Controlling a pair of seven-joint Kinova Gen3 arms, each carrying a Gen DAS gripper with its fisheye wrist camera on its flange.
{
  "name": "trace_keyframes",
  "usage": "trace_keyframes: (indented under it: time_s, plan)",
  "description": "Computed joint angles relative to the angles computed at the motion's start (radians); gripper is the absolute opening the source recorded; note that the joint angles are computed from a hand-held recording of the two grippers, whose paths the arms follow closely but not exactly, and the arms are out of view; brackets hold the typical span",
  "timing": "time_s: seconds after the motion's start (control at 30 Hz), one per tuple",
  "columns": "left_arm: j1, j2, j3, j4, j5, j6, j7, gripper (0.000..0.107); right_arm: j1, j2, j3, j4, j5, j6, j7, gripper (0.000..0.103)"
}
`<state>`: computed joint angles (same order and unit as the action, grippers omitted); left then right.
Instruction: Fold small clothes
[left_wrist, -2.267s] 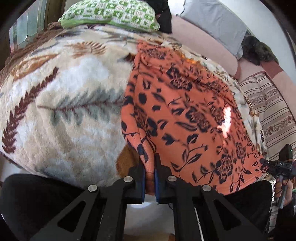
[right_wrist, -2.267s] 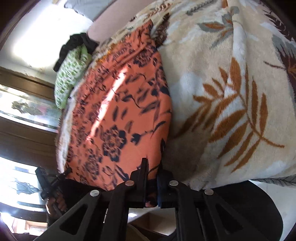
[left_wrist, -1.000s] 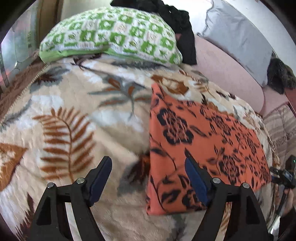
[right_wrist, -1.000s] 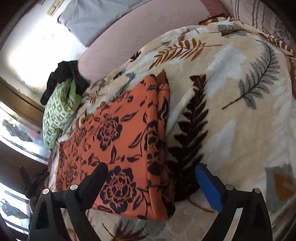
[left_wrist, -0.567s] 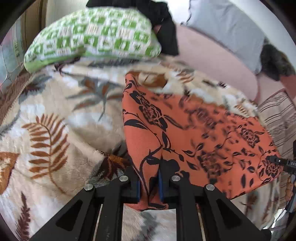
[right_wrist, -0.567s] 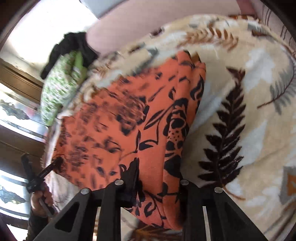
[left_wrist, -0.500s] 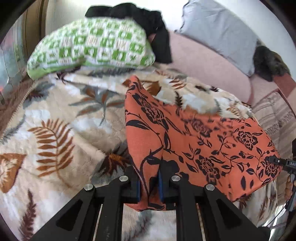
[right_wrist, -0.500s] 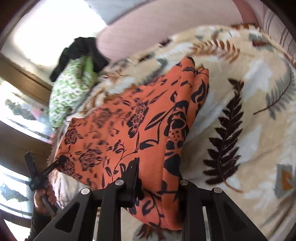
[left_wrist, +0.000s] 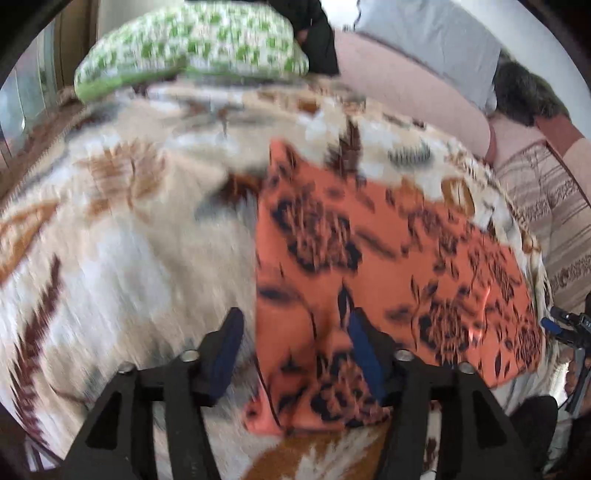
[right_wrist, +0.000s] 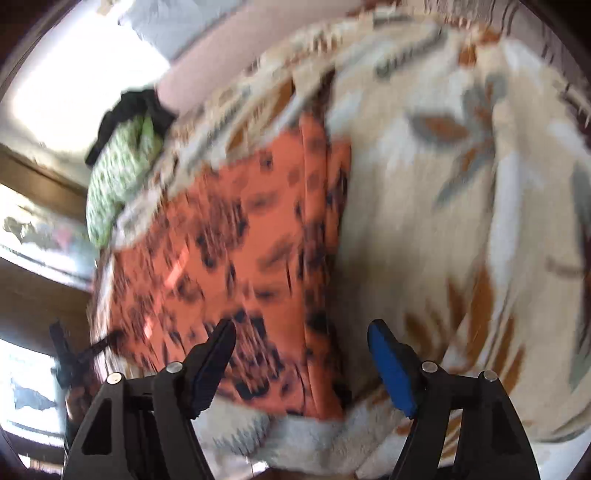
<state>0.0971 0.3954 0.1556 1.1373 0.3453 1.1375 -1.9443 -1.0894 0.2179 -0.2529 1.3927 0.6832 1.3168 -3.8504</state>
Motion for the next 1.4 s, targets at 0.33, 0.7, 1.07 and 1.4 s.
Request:
trace_keyframes:
  time_s: [0.33,0.7,1.07,1.4]
  plan:
    - [0.047,0.192,0.005,-0.234,-0.035,0.023,0.06,0.067,0.334,0.157,-0.145,-0.197,-0.074,0.165,0.404,0.047]
    - [0.018,0.192,0.056,-0.223,0.042,-0.057,0.001,0.005,-0.057,0.182,0.348,-0.381,-0.168,0.324,0.55,0.007]
    - [0.075,0.252,0.016,-0.308,-0.058,-0.033,0.09,0.054,0.042,0.09,0.156,-0.145,-0.109,0.183,0.281,0.009]
    - [0.069,0.262,0.024,-0.326,-0.05,-0.036,0.09,0.062,0.282,0.105,-0.182,-0.153,0.053,0.208,0.228,0.088]
